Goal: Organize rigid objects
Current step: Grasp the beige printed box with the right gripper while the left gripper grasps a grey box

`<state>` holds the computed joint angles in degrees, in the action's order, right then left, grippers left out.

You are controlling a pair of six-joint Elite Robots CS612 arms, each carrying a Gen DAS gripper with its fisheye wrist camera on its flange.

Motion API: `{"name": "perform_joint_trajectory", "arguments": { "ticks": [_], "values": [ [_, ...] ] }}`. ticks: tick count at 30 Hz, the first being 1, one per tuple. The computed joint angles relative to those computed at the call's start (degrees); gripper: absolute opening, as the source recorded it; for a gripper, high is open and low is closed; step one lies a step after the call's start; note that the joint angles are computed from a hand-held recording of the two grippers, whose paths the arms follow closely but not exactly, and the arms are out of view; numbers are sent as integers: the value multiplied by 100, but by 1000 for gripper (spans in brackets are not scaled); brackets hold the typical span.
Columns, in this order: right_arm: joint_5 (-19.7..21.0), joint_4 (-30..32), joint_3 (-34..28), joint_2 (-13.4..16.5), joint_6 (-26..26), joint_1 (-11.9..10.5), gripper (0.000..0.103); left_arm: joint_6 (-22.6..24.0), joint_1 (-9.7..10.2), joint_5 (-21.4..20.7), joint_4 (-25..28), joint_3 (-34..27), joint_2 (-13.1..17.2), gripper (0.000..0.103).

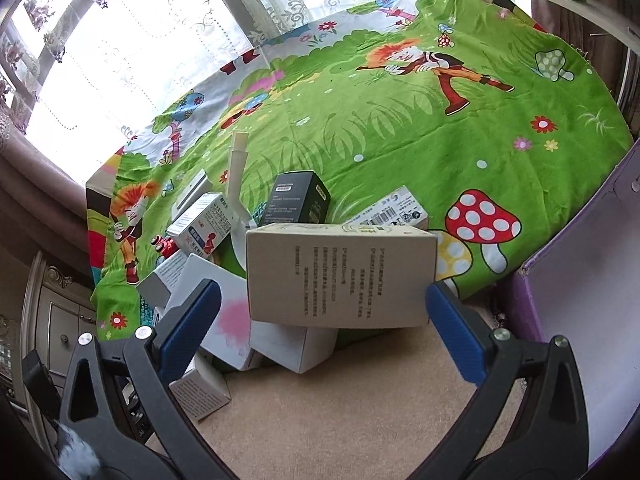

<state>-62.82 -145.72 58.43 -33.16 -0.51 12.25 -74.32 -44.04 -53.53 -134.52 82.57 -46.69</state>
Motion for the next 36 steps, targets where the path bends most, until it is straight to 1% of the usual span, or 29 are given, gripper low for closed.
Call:
{"name": "perform_joint_trajectory", "arguments": {
  "ticks": [2, 5, 7, 9, 10, 14, 18, 21, 23, 26, 28, 33, 35, 36],
  "values": [
    [6, 20, -36, 18, 29, -3, 103, 1, -2, -7, -70, 29, -8, 56],
    [-159, 31, -52, 28, -17, 10, 103, 4, 0, -9, -72, 23, -7, 56],
    [-106, 67, -80, 43, 69, -8, 103, 12, 2, -12, -97, 29, -7, 56],
    [-100, 78, -110, 58, 75, -9, 103, 24, 7, -39, -124, 34, -4, 55],
    [-113, 79, -125, 65, 19, -2, 103, 40, 9, -65, -163, 40, -3, 53],
    [-199, -28, -171, 116, 30, 4, 103, 73, -6, -64, -306, 62, 1, 51],
    [-61, -149, -202, 167, 46, -28, 103, 94, -14, -43, -342, 55, 10, 51],
    [-83, -182, -180, 161, -104, -19, 103, 23, -33, 22, -454, 111, -13, 51],
    [-41, -269, -135, 147, -150, -28, 100, -26, -50, 74, -557, 152, -27, 51],
    [102, -436, -75, 137, -140, -57, 92, -72, -85, 172, -620, 172, -36, 51],
    [186, -523, -41, 125, -232, -67, 85, -79, -99, 208, -654, 172, -35, 51],
    [357, -672, 36, 99, -331, -88, 76, -49, -128, 273, -726, 152, -22, 51],
    [458, -655, 40, 103, -313, -107, 77, -16, -122, 229, -726, 135, -11, 51],
    [537, -553, 9, 116, -296, -120, 85, -20, -120, 206, -725, 134, -5, 51]
  ]
}}
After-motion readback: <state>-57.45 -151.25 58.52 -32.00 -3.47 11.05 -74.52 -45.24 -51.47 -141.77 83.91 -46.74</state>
